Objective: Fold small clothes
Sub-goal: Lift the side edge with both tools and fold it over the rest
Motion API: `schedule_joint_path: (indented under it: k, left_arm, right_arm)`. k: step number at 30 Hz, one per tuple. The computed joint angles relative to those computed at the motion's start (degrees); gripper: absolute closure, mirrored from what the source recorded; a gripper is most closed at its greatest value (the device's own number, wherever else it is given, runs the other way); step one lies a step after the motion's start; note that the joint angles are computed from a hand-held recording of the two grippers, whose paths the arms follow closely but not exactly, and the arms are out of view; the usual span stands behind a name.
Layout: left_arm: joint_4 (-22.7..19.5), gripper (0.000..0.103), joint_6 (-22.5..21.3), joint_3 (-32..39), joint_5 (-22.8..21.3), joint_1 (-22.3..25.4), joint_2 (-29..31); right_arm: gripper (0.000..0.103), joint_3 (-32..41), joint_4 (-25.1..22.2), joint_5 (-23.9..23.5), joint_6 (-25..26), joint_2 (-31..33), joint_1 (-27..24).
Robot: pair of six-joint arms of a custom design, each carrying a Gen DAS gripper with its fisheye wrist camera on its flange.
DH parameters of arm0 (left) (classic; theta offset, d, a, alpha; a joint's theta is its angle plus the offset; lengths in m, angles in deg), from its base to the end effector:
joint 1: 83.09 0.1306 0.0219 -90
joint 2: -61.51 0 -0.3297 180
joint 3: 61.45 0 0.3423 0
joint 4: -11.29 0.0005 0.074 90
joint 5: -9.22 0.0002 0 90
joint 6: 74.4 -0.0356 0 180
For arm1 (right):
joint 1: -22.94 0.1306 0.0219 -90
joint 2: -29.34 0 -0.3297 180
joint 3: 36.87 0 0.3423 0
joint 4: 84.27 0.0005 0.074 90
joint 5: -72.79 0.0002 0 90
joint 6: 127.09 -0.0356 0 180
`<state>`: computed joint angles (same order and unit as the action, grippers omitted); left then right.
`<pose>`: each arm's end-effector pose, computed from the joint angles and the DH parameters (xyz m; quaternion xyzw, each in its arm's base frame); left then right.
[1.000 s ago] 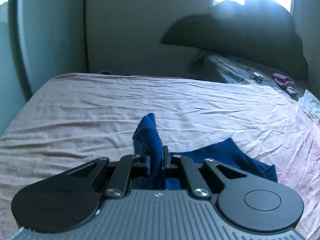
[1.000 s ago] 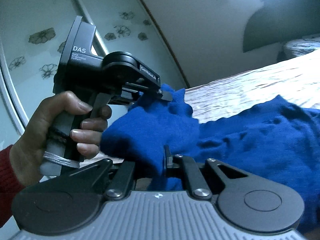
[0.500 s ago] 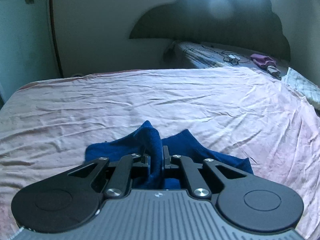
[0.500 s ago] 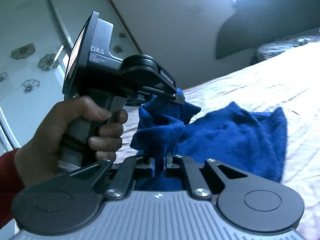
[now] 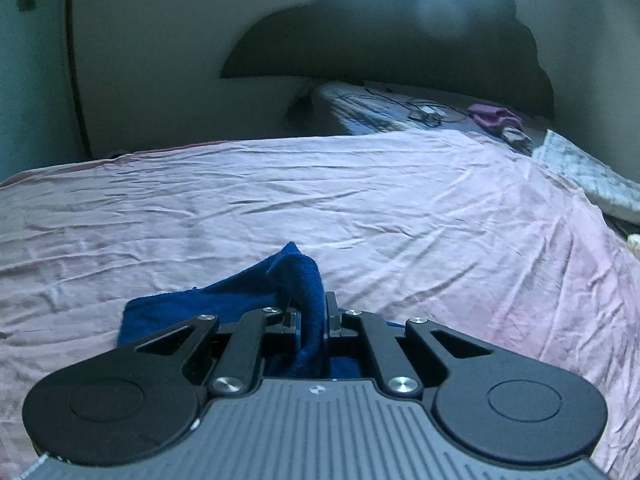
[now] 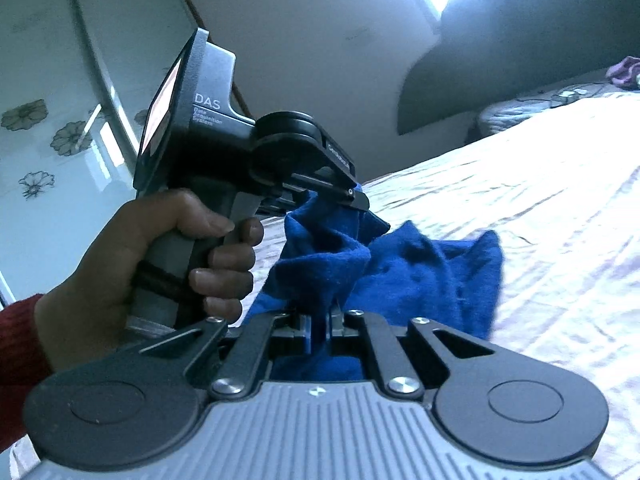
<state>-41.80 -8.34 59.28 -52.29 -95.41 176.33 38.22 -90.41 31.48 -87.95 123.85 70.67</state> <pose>0.5553 -0.1392 0.3877 0.3662 0.8296 -0.1921 0.3752 0.3286 0.3210 0.3032 0.2408 0.7645 0.1408 0.5812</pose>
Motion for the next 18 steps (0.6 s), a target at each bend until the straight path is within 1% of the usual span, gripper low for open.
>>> schedule_joint_path:
  k: [5,12,18]
  left_arm:
    - [-0.1,0.095,-0.8,-1.6,-0.3,-1.5,-0.3]
    - [0.4,0.095,-1.6,-3.6,-2.2,-3.0,-0.7]
    - [1.9,0.095,-2.8,-6.0,-3.9,-3.9,-1.8]
  right_arm:
    - [0.097,-2.3,-0.6,0.9,-3.1,-1.5,0.2]
    - [0.097,-4.0,-0.8,1.7,-5.7,-2.6,0.7]
    - [0.097,-5.1,-0.9,2.1,-7.3,-3.4,1.3]
